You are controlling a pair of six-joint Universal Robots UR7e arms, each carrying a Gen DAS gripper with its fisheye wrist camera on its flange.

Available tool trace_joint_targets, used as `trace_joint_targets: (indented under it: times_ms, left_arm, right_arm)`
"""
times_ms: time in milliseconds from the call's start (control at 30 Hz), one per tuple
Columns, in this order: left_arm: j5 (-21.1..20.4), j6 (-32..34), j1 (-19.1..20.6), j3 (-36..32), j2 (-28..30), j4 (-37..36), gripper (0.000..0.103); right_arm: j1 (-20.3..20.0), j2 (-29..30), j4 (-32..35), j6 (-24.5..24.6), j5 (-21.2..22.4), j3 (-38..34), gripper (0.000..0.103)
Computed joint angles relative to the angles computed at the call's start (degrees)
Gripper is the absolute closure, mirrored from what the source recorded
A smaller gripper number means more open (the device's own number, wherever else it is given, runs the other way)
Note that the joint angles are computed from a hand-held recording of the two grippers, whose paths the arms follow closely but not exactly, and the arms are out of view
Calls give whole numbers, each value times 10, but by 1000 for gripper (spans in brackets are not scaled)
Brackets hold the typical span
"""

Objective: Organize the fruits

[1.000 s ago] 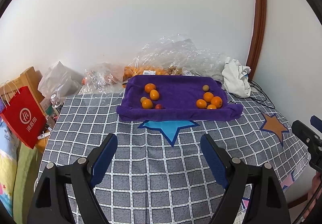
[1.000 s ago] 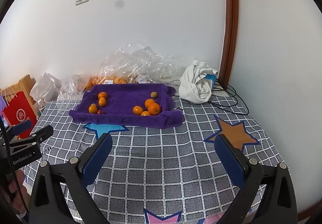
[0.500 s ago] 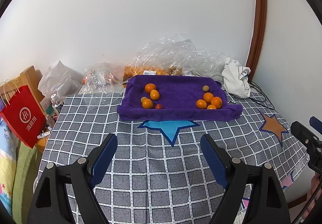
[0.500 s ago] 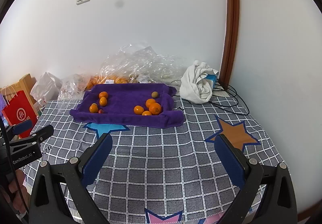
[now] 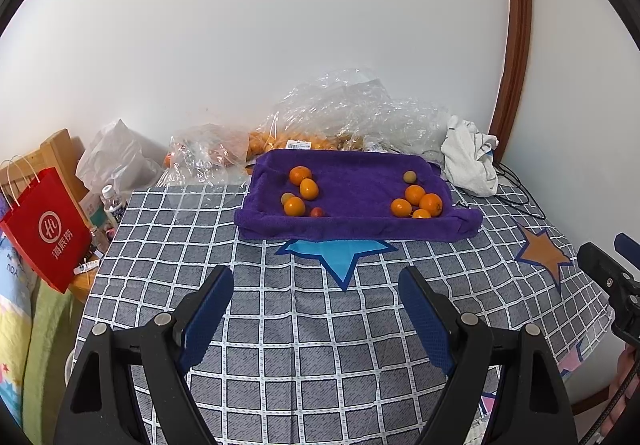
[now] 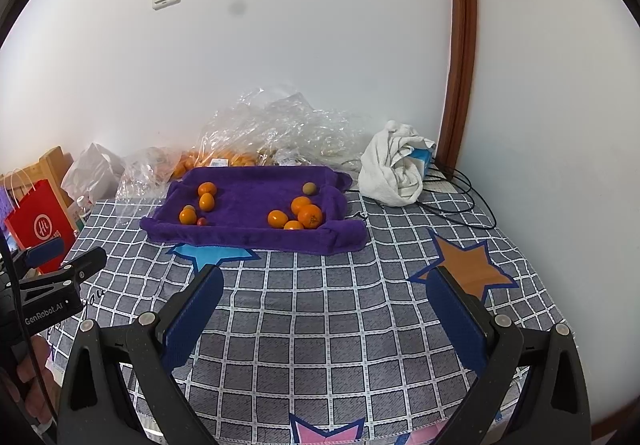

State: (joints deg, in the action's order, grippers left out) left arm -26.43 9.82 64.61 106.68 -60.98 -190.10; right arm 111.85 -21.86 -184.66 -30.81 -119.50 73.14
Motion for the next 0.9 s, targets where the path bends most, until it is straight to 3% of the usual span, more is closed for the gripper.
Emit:
trace_joint_targets:
  times_ms: [900]
  left_arm:
    - [-2, -6, 1, 0, -1, 2, 19]
  right_arm:
    - [0, 3, 1, -3, 4, -4, 3]
